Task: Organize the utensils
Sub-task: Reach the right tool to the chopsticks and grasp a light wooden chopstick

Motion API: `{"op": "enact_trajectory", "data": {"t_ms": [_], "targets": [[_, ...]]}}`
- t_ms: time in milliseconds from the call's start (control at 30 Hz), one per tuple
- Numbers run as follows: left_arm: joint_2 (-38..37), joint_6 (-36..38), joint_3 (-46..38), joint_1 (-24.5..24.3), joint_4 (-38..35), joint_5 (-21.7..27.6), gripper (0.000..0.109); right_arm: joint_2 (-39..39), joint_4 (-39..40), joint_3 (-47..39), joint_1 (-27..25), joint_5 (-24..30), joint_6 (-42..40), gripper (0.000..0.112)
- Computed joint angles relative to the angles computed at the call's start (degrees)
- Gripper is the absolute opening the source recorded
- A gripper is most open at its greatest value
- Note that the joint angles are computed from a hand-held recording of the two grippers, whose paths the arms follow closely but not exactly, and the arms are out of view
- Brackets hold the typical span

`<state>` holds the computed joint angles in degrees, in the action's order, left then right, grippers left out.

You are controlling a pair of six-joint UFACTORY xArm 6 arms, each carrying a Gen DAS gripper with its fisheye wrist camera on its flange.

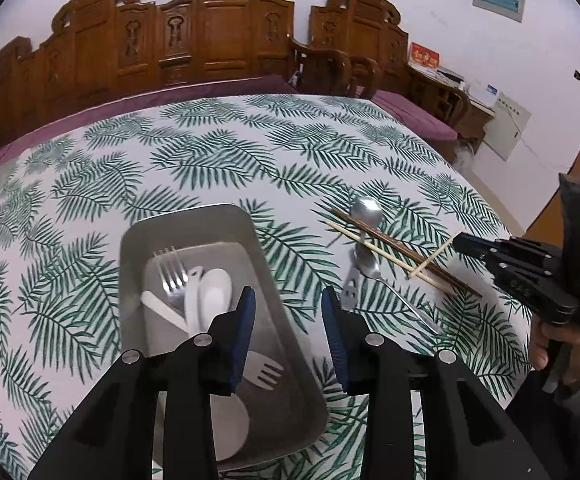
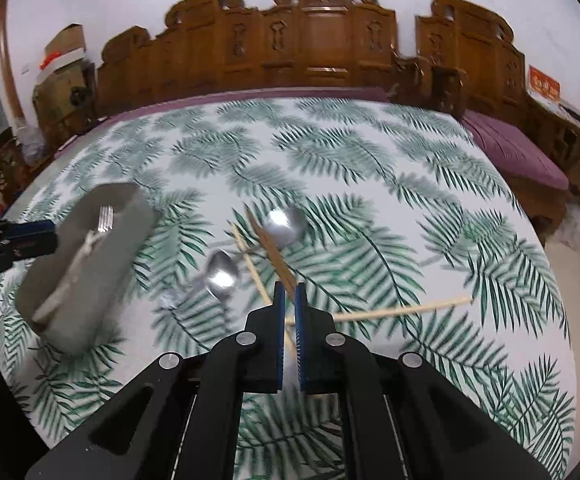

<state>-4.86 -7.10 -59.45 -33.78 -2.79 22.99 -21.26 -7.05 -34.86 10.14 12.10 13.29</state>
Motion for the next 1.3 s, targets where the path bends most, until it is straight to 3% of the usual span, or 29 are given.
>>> {"op": "enact_trajectory", "data": {"t_ms": [233, 433, 667, 833, 1100, 1200, 1300], "targets": [[1.4, -1.1, -1.2, -2.0, 0.5, -0.2, 0.032, 1.0, 1.7, 1.4, -3.3, 0.2, -0.2, 0.038], [2.4, -2.7, -1.8, -3.4, 1.5, -0.7, 0.032, 3.2, 9.0, 0.6, -5.7, 0.3, -2.3, 0.055], [3.3, -3.6, -2.5, -4.7, 2.1, -0.8, 0.032, 8.5, 7.2, -3.3, -7.1, 1.8, 2.6, 0.055], [4.1, -4.1, -3.2, -5.5, 2.5, -0.6, 0.032, 11.3, -2.7, -6.2, -7.8, 2.9, 11.7, 0.058], [5.3, -6.0, -4.1, -6.4, 4.8, -0.1, 0.032, 16.2, -11.9, -11.4, -8.4, 3.8, 18.4, 0.06], [5.7, -6.3, -4.3, -6.5, 5.1, 0.2, 0.032, 17.6, -16.6, -13.4, -8.3, 5.3, 21.8, 0.057], [6.0, -6.4, -4.6, -6.7, 5.3, 0.4, 0.032, 18.5, -21.2, -14.6, -8.4, 6.4, 25.1, 0.042]]}}
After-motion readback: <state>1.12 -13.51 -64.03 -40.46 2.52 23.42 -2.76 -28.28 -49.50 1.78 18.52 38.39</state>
